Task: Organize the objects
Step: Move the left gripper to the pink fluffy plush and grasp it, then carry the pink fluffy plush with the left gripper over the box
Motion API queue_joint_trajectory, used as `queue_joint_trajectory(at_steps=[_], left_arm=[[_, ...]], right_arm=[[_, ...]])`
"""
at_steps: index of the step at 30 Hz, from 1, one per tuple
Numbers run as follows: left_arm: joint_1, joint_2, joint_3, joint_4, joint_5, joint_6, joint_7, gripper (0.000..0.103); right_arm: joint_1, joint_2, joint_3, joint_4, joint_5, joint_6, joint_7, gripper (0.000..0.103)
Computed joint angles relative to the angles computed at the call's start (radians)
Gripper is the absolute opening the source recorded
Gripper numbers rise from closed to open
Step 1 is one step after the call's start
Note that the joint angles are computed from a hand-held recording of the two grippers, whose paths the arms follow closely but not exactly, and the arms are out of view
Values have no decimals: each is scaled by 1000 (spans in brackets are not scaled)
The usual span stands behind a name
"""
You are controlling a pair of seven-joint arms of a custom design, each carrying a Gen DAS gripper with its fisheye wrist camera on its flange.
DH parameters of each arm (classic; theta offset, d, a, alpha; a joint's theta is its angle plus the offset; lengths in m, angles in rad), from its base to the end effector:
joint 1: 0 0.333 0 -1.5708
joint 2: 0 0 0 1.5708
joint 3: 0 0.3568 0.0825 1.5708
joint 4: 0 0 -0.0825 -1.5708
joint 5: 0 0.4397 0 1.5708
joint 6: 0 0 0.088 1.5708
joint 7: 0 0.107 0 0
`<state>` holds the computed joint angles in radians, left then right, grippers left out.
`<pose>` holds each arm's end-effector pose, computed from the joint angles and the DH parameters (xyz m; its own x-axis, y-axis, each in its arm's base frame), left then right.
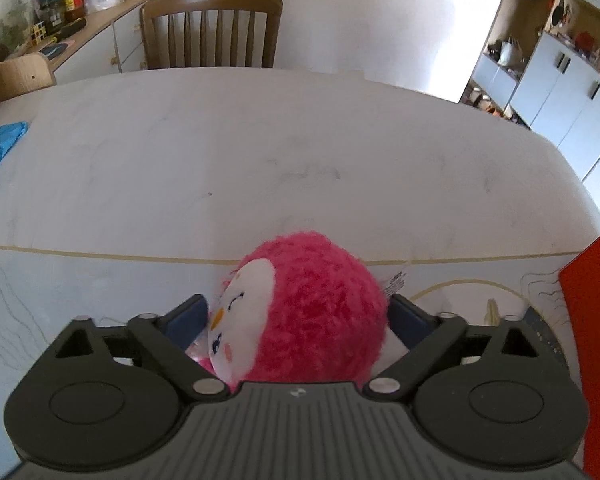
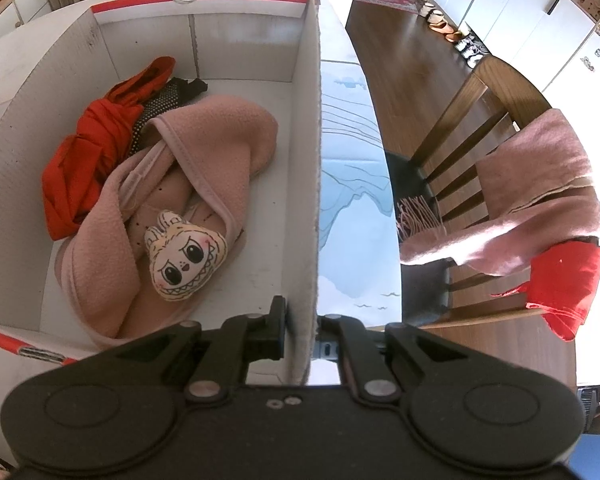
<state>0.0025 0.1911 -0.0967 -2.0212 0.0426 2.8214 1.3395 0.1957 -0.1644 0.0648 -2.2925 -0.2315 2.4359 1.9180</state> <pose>0.6808 -0.0634 0.4338 0.0719 -0.9907 0.1159 -0.8182 -0.1250 -0.5612 0.5373 0.1436 0.4605 0.0504 -0.9941 0.0963 -0.9383 -0.0802 -0.3364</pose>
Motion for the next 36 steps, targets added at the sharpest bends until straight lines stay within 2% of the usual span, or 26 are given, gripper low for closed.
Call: queue_joint_trajectory(at_steps=[1,7,14,20,25,36], left_arm=[[-1,-5,3,-7,1,6,-9,81],[-11,-44,16,-49,44,15,-58,74],[-3,-121,-12,-113,-13,13,-19,73],[-26,-213,-32,-171,-128,5,74,73],[-73,-265,-37,-182,-253,-7,180,73],[-181,-266,-67,-112,-403,-42,365,73]], right_arm=[[0,0,0,0,0,0,1,7],[1,0,0,-2,-3,7,-3,6],[-1,-13,-6,-22,13,38,-11,5],[-3,-19,-9,-30,36,59,-41,4],[-4,-22,-15,-39,66,77,-73,3],[-7,-31,-21,-54,108,101,-131,3]])
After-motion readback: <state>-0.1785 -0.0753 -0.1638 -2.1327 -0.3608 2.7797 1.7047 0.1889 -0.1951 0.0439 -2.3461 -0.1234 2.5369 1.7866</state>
